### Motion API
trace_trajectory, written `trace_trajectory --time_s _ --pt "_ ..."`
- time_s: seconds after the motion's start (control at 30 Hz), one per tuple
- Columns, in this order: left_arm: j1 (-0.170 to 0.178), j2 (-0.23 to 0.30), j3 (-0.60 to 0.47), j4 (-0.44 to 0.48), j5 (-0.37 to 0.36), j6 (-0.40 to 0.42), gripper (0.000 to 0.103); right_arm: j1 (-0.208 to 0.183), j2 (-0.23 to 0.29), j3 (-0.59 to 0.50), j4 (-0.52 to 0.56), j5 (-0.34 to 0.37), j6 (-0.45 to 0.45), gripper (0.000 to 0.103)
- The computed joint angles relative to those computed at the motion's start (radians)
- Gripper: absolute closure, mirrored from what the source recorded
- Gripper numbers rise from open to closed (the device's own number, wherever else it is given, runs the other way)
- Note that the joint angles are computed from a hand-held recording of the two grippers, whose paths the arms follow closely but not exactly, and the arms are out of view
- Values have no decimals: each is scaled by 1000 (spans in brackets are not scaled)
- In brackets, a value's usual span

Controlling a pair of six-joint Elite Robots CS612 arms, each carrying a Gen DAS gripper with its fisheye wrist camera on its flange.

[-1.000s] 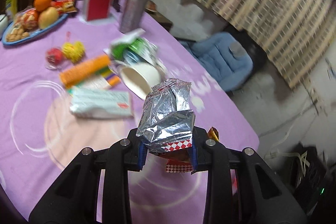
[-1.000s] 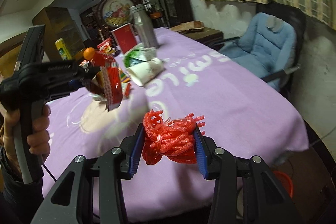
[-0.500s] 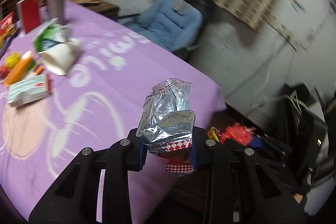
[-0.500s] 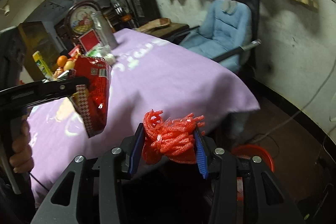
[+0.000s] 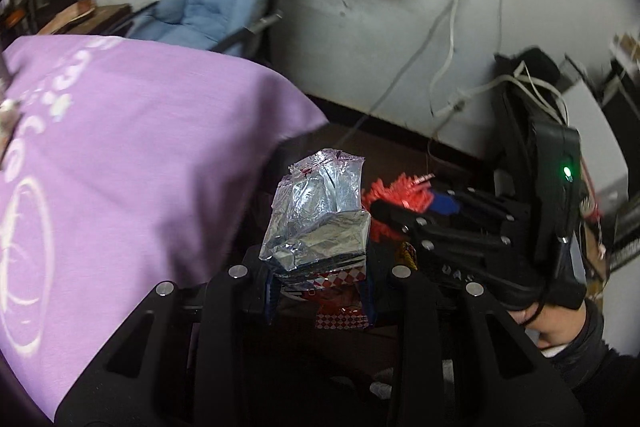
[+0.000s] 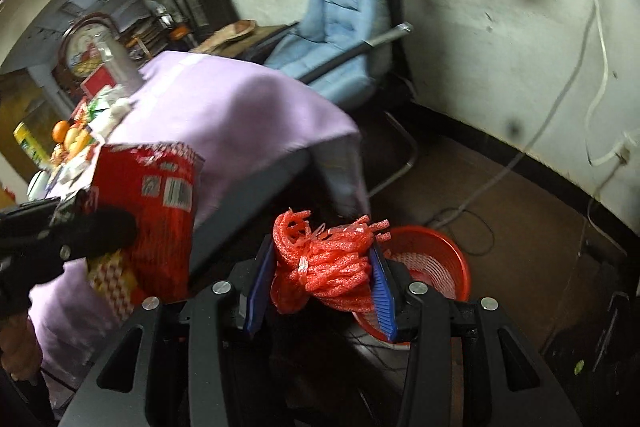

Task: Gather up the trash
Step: 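Carry the red mesh net and foil bag over the red wastebasket, then open both tools to drop the net and foil bag into the wastebasket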

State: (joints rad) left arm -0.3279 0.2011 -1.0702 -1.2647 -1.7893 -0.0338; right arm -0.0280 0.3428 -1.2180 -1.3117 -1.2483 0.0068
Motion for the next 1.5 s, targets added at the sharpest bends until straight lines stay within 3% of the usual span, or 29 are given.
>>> trace_trajectory --time_s 0.5,0.73,1.07,1.23,1.5 --pt "-48 -7 141 66 -31 74 70 -51 73 -33 118 -35 75 59" --pt "-51 -8 212 93 -35 57 70 -59 93 -21 150 -51 105 59" --pt "-49 -50 421 65 -52 4 70 -78 118 30 168 42 217 59" --pt "-55 -71 498 16 -10 -26 70 -90 120 72 122 105 298 59" --pt "-59 -93 569 -34 54 -23 67 -88 101 140 83 118 339 57"
